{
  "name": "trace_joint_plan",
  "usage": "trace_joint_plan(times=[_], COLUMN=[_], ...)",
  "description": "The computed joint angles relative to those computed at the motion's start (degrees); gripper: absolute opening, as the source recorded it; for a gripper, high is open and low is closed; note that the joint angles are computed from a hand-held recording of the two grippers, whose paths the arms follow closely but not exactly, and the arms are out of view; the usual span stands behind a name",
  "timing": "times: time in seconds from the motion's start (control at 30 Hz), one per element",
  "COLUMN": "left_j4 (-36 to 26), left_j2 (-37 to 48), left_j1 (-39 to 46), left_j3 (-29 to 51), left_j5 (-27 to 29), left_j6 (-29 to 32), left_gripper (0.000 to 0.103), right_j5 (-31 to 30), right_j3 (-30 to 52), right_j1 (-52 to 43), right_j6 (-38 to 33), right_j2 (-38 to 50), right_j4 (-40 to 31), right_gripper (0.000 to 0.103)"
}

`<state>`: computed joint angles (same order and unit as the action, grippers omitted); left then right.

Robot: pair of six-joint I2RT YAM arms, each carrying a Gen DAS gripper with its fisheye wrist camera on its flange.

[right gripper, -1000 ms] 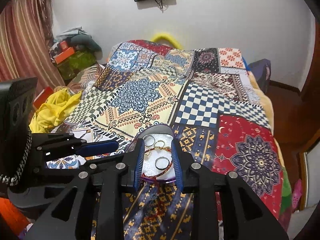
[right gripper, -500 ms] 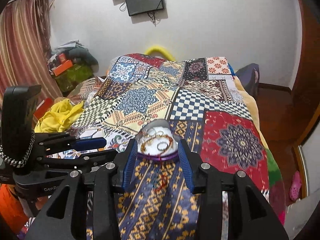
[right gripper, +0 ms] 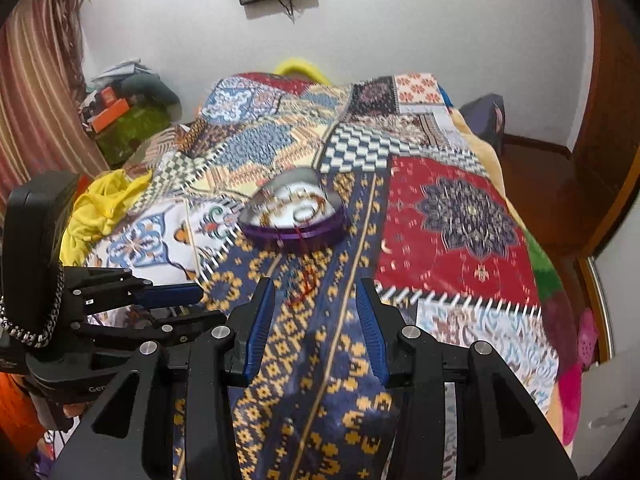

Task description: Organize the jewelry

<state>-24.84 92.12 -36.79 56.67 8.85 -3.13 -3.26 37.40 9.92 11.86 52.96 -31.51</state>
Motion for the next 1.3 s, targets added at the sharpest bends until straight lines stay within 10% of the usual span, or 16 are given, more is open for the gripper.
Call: trace_joint_plan(times=[0.23, 0.87, 1.03, 1.3], left_j4=[3.97, 6.05, 6.12, 5.79], left_j2=[-0.45, -1.27, -0.71, -1.59], left_j1=[0.14, 4.73, 4.89, 5.37], left_j3=[-3.14, -0.73, -0.43, 1.32], left_j5=[-0.33, 2.34, 2.39, 2.42], left_j6=[-0.64, -1.81, -1.90, -1.83], left_gripper=[0.009, 0.008, 0.008, 0.008], right_j5=[-0.92, -1.54, 1.98, 0.69], right_j3=[-2.11, 0.32, 0.21, 1.30], right_j1=[-1.50, 2.43, 5.13, 4.48], right_j6=[-0.36, -2.58, -3.69, -2.33], right_j2=[0.19, 15.83, 16.68, 11.92], right_j4=[-0.06, 9.47, 10.34, 8.69], right_gripper=[0.038, 0.038, 0.008, 0.008])
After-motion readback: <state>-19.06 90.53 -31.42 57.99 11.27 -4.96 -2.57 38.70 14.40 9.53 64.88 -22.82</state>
